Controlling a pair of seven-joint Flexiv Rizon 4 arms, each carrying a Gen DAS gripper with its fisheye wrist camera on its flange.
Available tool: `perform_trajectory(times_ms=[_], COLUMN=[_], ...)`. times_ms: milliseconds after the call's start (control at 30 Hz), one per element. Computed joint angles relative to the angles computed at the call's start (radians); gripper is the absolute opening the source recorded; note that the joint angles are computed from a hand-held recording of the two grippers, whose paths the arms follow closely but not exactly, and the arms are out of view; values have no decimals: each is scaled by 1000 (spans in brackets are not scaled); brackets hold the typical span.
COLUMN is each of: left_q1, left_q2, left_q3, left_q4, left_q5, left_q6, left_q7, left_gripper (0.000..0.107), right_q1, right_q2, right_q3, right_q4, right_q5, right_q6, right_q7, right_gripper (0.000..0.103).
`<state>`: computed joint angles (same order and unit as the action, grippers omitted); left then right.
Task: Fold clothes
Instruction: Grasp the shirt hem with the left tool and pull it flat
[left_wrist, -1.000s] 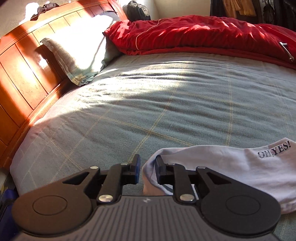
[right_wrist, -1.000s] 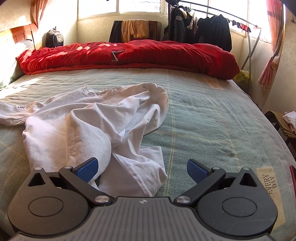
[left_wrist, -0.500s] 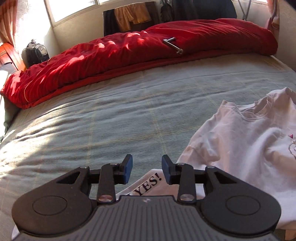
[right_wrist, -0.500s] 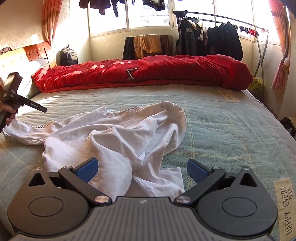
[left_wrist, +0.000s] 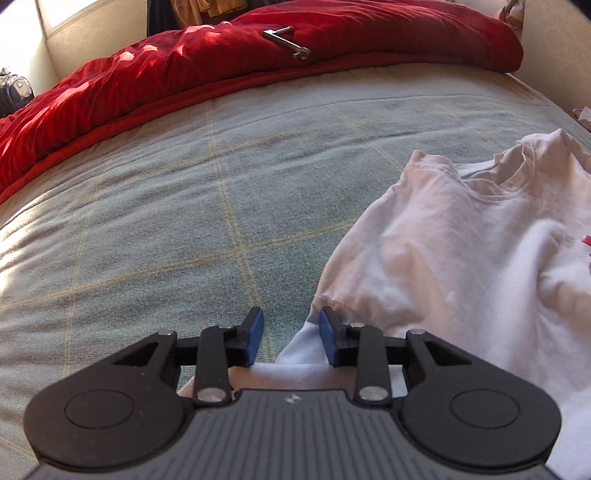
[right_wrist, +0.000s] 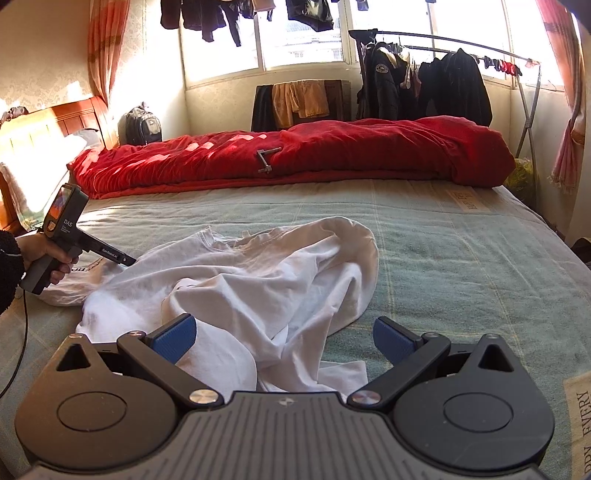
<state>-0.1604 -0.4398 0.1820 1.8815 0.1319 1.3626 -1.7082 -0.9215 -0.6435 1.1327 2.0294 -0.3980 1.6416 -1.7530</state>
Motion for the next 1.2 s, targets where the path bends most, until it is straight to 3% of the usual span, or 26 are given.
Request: perform_trajectory(times_ms=[233,333,433,467,500,533,600,733,933,1067,1200], left_q1=[93,90,73,66,59,31,-64,-104,-96,-80,-96], left_q2=[33,38,43,42,40,35,15,-6,-39,-66,-66], left_q3=[-105,-110,-101,-97,-94,-65,45,108,127,104,117], left_q4=[73,86,89,90,91,81,28,-33,-121,-153,-155], left_q5=[-110,-148,-159,-161,-163,-143,-44,25,70,86,125], left_q6=[32,28,24,33,41,43,31,44,20,-16,-66], left_q7=[129,138,133,123,112,87,0,-122,-214,-217,-259], left_gripper=[33,33,25,10,1,0,0,0,0,0,7], right_q1=[-15,-6,-16,-16,-12,-6,2,7,19,14,4], right_q2=[-13,-4,-17,-19,-16,-12,-10,-7,0,-2,2], right_q3=[17,2,16,18,13,6,-3,-16,-47,-48,-43], right_q4=[5,7,6,6,8,8,7,5,3,6,12], right_q5=[-5,-6,-4,-2,1,3,6,4,-13,-35,-50], right_q6=[0,5,-13,-15,-12,-7,2,16,35,30,31], right_q7=[-13,-4,-2,-5,-8,-9,-7,5,43,55,52], right_gripper=[103,103,103,103,103,103,103,103,103,103,103])
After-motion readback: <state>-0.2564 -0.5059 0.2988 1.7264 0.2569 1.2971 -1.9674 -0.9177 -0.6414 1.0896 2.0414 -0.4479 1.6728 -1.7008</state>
